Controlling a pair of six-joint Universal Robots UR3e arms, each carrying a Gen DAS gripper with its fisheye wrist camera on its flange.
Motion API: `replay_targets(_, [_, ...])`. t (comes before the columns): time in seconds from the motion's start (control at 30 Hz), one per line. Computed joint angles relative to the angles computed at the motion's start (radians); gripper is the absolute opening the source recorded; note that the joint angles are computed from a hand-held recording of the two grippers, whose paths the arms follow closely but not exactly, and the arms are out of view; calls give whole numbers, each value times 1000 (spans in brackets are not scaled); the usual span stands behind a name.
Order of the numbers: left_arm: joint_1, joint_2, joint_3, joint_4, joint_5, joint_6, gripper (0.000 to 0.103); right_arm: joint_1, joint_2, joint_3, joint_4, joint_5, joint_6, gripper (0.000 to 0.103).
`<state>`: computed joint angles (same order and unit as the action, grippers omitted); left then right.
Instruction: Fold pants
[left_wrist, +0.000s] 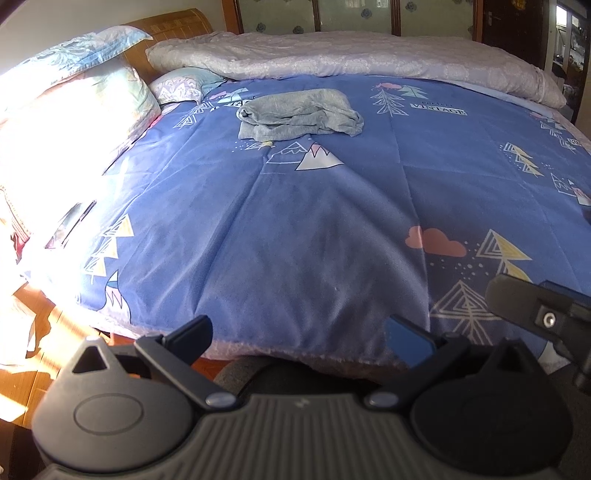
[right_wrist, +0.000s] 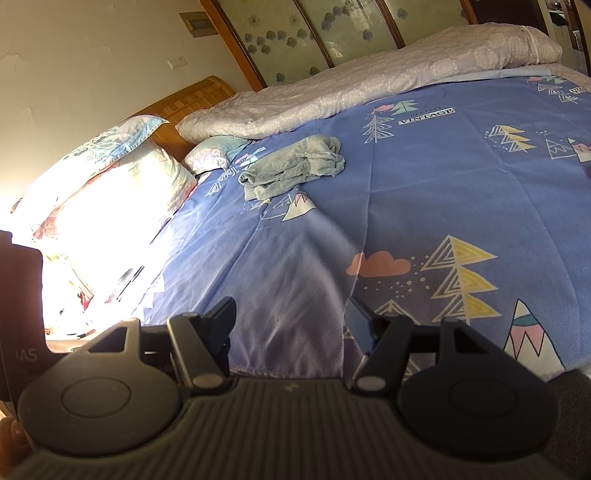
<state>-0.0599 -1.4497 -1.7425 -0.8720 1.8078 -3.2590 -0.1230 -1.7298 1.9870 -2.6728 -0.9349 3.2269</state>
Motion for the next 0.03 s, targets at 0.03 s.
replay_targets(0.03, [1,3,0,2,-4,2,103,-2,0,0,2,1,-3,68])
